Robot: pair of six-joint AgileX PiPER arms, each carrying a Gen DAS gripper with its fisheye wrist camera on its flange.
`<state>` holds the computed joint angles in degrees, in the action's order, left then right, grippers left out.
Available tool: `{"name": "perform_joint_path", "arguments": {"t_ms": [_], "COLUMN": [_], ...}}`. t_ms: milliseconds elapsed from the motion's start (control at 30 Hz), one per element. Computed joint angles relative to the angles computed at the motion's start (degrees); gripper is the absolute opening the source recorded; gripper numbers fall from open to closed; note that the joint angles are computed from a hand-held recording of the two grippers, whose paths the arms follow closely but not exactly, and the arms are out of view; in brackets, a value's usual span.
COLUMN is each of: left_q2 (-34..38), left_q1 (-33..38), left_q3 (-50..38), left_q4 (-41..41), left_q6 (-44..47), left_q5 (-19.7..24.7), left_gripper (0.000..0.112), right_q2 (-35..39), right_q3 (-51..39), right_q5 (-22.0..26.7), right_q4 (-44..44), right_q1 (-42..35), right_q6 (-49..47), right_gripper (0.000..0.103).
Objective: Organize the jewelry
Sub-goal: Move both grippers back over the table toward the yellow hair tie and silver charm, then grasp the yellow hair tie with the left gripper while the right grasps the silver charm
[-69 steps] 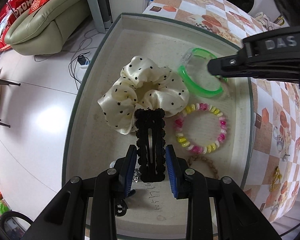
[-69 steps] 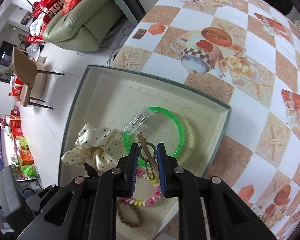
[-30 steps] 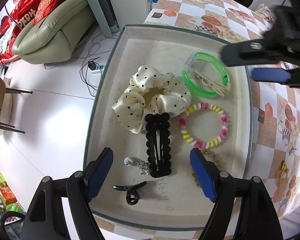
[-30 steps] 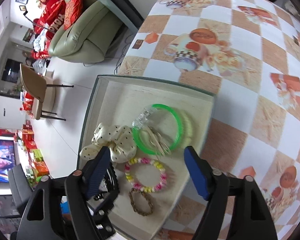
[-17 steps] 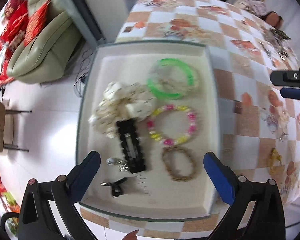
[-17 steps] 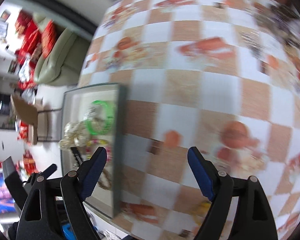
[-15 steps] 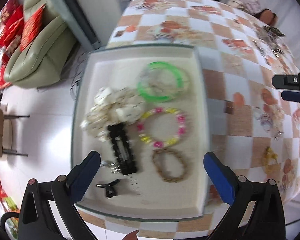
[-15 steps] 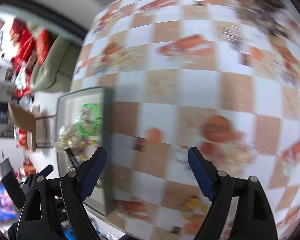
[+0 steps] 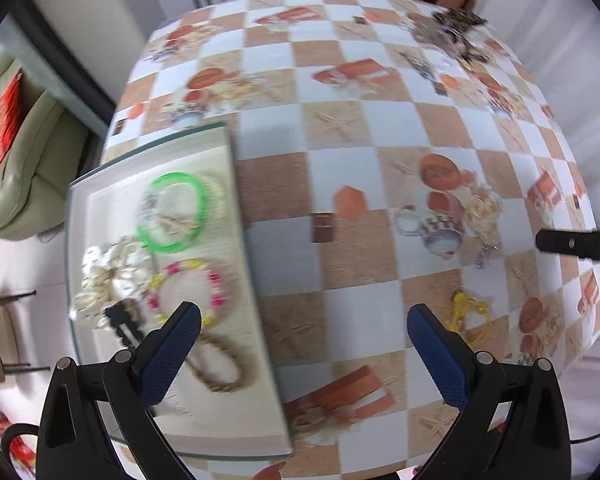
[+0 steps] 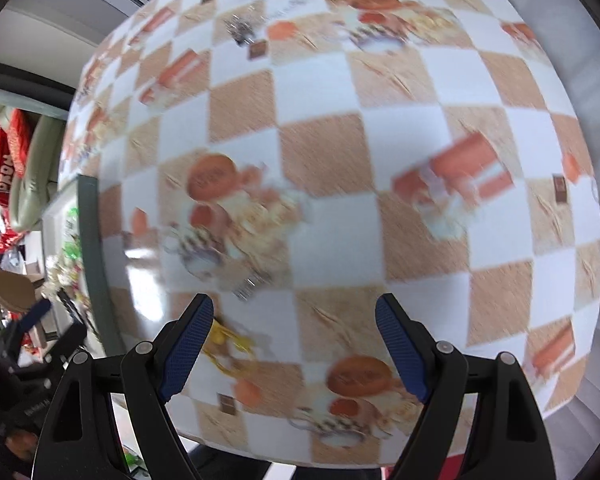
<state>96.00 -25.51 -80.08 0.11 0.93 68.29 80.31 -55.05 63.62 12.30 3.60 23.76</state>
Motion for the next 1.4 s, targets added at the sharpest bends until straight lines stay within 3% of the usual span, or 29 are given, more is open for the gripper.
{"name": "perform_joint_path", "arguments": {"t_ms": [333,433,700,833,900,1067,1400], "left_q2": [-0.53,-0.77,-0.54,-0.91,-0.58,0.25,1.55], "left_q1": [-6.67,-7.70,-8.28,-8.70,-9.49,-11.41,-14.58], "left_q3": [6.67,9.44,13.33,14.72,15.01,15.74,14.52], "left_q4": [-3.14,-5.22,-10.71,-12.24,-12.31,-10.63,-7.29], "left_q6": [-2.97,-4.64,-6.37,-6.69,-7.40,-9.46,-11.87], "left_q5": [-1.05,-2.74,-6.20,-7.50,-7.95,-9.25,-10.56], "left_gripper": [0.103,0.103,0.097,0.097,0.087,0.085,0.084], "right_q2": [0.14,2.73,10.01,11.91,12.75,15.44,16.80], "right_q3": [3.75,2.69,0.17,-0.99,-1.89,-5.49,-7.81], "right_q5": [-2.89,-4.21,-5.60,-5.98,-5.91,-4.36,-3.41], "right_q4": [1.72,3.12,8.91,8.89,8.45,4.54,1.82], "right_q1": [0.33,1.47,2.20,4.17,5.01,7.81,9.91], "right_q6": [-3.18,-5.08,-9.88,-9.94,-9.43,-7.09,-5.11], "right_gripper": [0.085,0.077,0.043,0.036,0.030,0.016,0.013]}}
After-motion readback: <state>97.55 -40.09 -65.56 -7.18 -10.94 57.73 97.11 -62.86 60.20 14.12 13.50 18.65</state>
